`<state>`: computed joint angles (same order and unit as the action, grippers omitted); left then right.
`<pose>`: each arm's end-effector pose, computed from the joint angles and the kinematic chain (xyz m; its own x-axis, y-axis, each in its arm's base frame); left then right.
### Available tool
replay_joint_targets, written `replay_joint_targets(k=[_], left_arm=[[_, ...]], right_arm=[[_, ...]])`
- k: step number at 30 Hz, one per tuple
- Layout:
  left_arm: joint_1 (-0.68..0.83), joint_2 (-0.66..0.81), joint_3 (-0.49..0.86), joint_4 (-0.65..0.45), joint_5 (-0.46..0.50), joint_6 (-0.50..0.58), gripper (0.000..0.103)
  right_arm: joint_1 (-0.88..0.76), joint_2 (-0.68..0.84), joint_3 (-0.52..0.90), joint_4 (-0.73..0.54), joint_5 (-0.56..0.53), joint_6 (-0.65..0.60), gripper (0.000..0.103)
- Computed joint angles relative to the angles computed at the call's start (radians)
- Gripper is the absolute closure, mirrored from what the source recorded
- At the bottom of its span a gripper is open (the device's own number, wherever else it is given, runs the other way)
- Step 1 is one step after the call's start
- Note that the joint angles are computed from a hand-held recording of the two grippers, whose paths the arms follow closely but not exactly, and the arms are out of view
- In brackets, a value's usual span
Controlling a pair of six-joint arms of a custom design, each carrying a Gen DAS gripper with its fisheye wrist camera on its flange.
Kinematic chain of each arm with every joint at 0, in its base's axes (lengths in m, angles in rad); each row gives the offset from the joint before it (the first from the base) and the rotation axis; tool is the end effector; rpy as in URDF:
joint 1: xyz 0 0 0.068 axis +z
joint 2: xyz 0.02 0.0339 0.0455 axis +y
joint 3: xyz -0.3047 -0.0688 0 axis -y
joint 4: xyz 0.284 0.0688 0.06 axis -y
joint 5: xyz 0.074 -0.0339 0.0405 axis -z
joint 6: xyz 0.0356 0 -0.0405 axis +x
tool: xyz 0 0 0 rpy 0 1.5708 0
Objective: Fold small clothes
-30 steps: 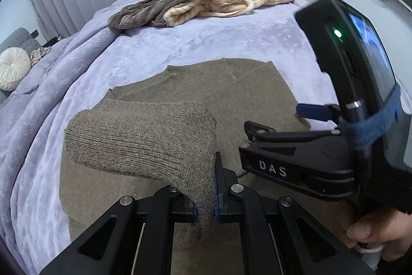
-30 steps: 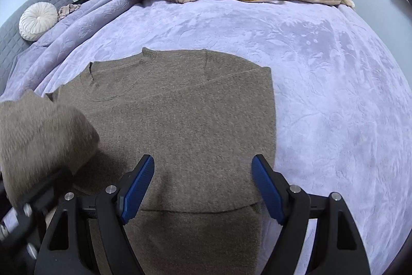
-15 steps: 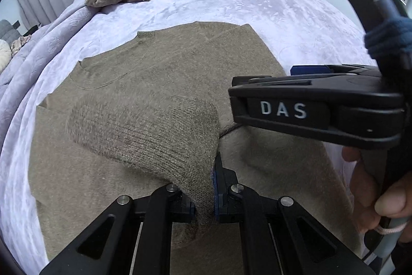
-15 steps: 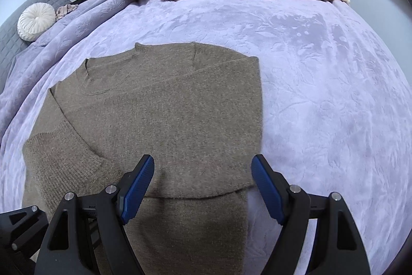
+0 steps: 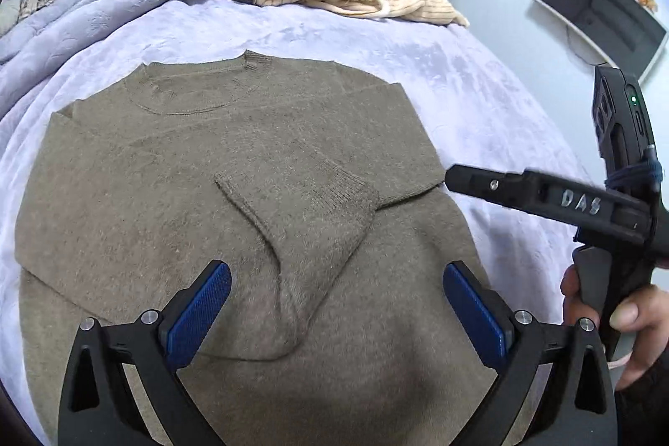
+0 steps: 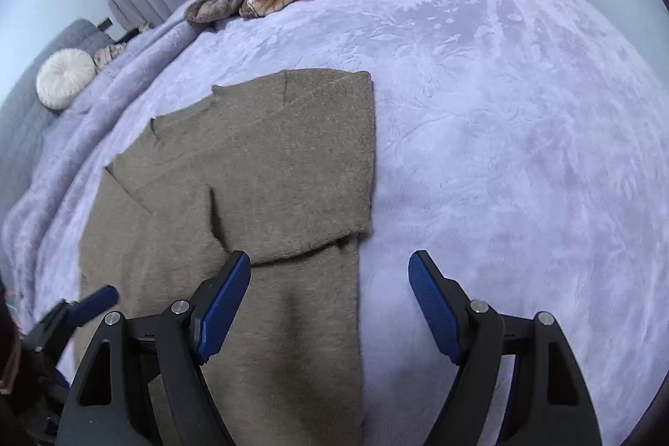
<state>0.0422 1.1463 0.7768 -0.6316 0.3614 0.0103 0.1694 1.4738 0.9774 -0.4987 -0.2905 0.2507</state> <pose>0.2392 -0.0025 0.2542 -0.8397 -0.0258 -0.5424 0.1597 0.9429 -0.2922 0.3212 0.0653 0.2436 -0.8792 0.0908 -0.4678 -0.1003 0.9245 0.3678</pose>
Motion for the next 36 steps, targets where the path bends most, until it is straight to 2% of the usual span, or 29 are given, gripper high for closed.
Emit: replay_joint_targets(k=[3,6,7,12,15,18,19,20,21,22,23,25,28,30,32,33,36], left_arm=[[0.072,-0.021,-0.005,-0.023,0.048,0.028,0.001],[0.204,-0.027,-0.002,-0.068,0.140,0.074,0.001],[0.237,-0.019,0.003,-0.079,0.139,0.101,0.002],[0.398,0.020,0.015,-0.102,0.103,0.234,0.002],[0.448,0.066,0.043,-0.082,0.067,0.230,0.002],[0.444,0.126,0.067,-0.053,0.029,0.190,0.002],[0.434,0.151,0.074,-0.050,0.018,0.179,0.002],[0.430,0.164,0.075,-0.051,0.009,0.178,0.002],[0.421,0.177,0.072,-0.048,0.000,0.176,0.002],[0.417,0.184,0.068,-0.044,0.001,0.177,0.002],[0.412,0.187,0.063,-0.041,0.003,0.177,0.001],[0.397,0.191,0.049,-0.027,0.007,0.178,0.001],[0.361,0.199,0.032,-0.010,-0.017,0.172,0.002],[0.343,0.188,0.019,-0.003,-0.026,0.176,0.001],[0.335,0.183,0.018,-0.008,-0.024,0.177,0.001],[0.332,0.183,0.020,-0.012,-0.024,0.177,0.001],[0.319,0.185,0.025,-0.016,-0.036,0.175,0.001]], right_arm=[[0.083,-0.005,0.017,-0.006,-0.005,0.009,0.022],[0.236,0.004,0.039,0.000,0.118,-0.029,0.022],[0.288,0.022,0.052,0.004,0.165,-0.044,0.022],[0.384,0.147,0.131,0.010,0.259,-0.023,0.022],[0.402,0.235,0.206,-0.029,0.260,0.003,0.022],[0.461,0.331,0.289,-0.086,0.385,-0.058,0.023],[0.468,0.351,0.300,-0.099,0.418,-0.072,0.033],[0.462,0.344,0.289,-0.096,0.424,-0.068,0.052],[0.446,0.306,0.253,-0.076,0.406,-0.059,0.061],[0.426,0.260,0.212,-0.055,0.383,-0.051,0.079],[0.404,0.209,0.167,-0.041,0.365,-0.041,0.084],[0.347,0.099,0.061,-0.009,0.303,-0.025,0.084],[0.243,0.016,-0.051,-0.003,0.140,0.008,0.084],[0.172,-0.026,-0.125,0.042,-0.011,0.040,0.073],[0.135,-0.060,-0.178,0.098,-0.068,0.062,0.039],[0.123,-0.071,-0.196,0.129,-0.083,0.073,0.036],[0.084,-0.034,-0.189,0.166,-0.150,0.098,0.035]])
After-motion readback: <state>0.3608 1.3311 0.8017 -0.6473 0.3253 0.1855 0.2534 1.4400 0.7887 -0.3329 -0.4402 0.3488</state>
